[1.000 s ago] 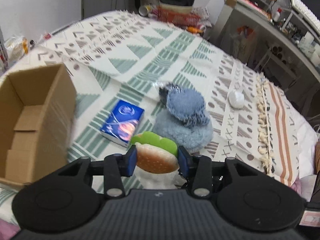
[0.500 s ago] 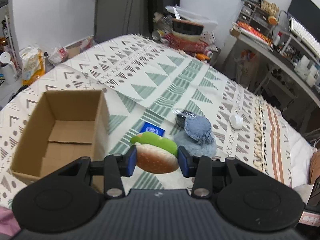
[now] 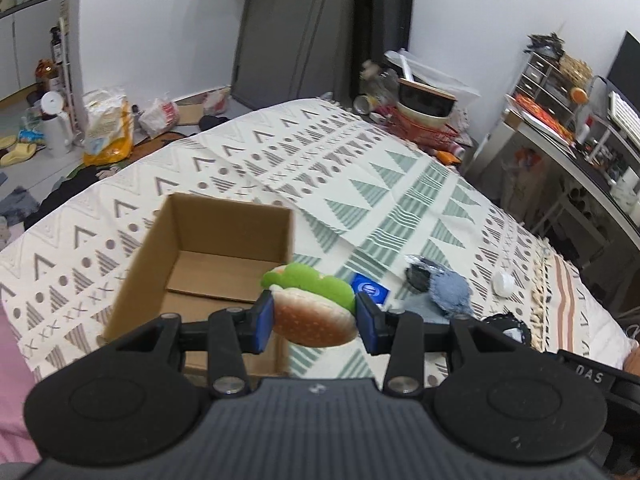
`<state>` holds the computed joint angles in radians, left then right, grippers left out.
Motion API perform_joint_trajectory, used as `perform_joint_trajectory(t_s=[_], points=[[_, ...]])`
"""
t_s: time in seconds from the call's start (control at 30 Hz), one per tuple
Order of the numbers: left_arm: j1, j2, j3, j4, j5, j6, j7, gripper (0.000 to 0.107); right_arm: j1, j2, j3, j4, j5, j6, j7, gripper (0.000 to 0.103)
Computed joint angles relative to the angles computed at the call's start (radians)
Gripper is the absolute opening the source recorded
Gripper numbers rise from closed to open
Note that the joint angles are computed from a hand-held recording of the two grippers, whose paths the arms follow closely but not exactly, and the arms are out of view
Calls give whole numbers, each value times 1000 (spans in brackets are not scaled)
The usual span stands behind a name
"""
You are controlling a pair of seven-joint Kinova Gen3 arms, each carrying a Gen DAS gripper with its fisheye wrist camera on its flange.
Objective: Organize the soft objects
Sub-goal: 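Release the burger plush into the box with the left gripper while the right carries the black plush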
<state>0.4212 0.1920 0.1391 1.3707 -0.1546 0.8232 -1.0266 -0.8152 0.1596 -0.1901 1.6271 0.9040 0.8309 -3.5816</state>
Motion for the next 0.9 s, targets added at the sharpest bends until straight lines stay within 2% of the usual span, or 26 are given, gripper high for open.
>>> perform_joint_trajectory(t_s=[0.43, 0.67, 0.9], points=[[-112, -18, -22, 78, 97, -60, -75, 42, -79, 126, 48, -192, -47, 35, 124, 20], [-155, 6, -38, 110, 121, -88, -79, 42, -121, 196, 97, -302, -91, 38, 187, 20], [-183, 36, -46, 119, 154, -89, -82, 43, -146, 285, 140, -437, -167, 40, 303, 20]])
